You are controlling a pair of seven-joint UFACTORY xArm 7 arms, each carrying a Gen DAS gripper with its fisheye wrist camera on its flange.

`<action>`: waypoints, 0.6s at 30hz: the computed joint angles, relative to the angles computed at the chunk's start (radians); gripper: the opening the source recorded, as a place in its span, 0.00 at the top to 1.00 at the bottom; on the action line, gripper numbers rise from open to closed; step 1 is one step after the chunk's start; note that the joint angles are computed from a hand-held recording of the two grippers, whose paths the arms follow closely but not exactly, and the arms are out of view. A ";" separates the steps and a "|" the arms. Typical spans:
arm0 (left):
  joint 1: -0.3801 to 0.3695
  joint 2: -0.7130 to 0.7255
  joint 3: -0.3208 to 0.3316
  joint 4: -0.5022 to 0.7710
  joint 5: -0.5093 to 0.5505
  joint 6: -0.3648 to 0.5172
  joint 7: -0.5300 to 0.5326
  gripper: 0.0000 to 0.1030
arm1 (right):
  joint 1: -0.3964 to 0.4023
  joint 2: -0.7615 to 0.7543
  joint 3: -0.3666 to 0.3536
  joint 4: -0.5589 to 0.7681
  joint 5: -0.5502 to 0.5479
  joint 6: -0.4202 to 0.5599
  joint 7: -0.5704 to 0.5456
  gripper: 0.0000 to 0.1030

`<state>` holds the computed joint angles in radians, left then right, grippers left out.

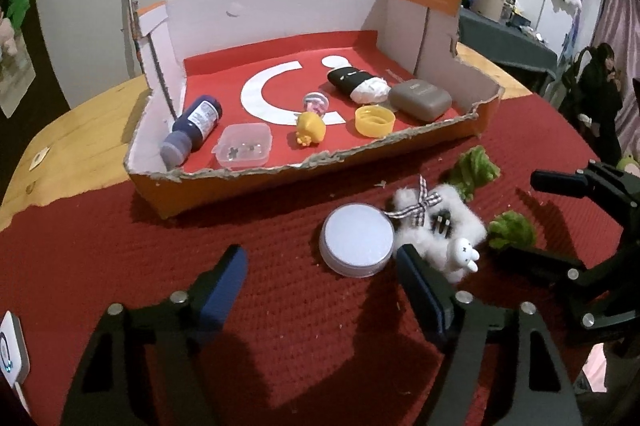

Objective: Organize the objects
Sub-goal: 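Move the left tool to the white round tin while the right tool approaches a green fuzzy ball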

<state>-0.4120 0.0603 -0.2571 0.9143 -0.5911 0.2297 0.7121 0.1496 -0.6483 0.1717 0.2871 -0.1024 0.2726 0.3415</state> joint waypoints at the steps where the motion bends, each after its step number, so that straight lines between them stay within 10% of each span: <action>1: 0.000 0.004 0.001 0.004 0.004 0.005 -0.001 0.25 | 0.002 0.002 -0.002 0.003 0.000 0.006 -0.004 0.21; 18: 0.018 0.034 -0.026 0.046 -0.080 0.032 0.123 0.45 | 0.054 0.030 -0.043 0.003 0.045 -0.016 -0.079 0.47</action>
